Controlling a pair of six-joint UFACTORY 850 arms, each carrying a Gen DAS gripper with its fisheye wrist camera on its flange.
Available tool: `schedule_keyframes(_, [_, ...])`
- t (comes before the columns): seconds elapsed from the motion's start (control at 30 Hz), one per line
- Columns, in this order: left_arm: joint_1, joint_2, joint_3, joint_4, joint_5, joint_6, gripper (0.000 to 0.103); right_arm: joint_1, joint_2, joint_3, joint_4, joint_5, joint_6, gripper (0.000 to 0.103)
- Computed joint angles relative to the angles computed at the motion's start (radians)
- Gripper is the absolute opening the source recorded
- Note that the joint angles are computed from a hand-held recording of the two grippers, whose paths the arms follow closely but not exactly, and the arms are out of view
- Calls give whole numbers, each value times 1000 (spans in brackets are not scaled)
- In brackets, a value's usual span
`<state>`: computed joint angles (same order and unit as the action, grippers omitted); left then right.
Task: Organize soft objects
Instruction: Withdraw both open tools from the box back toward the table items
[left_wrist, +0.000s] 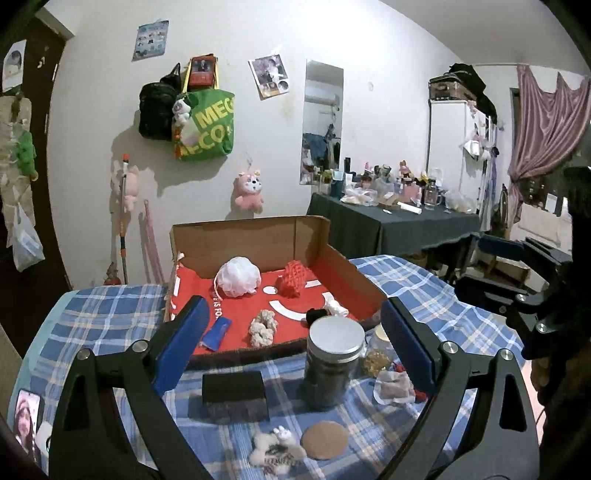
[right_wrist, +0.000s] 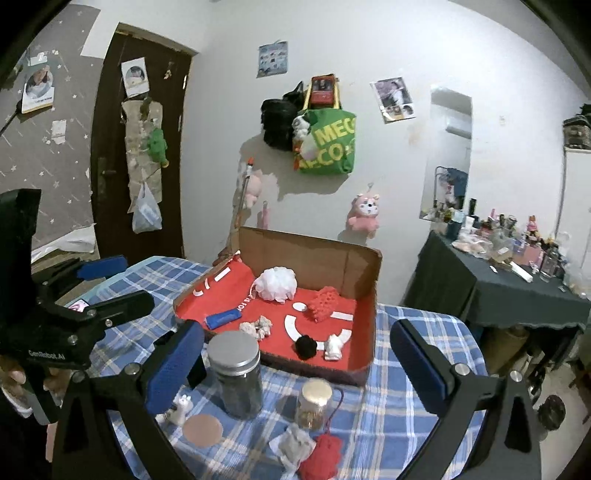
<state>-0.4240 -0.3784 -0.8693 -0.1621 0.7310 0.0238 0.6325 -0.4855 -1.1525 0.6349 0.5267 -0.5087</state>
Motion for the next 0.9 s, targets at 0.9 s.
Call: schedule_keyframes(0.9, [-114,-98,120,-198,254,44,95,117,-52,210,114,373,183,103])
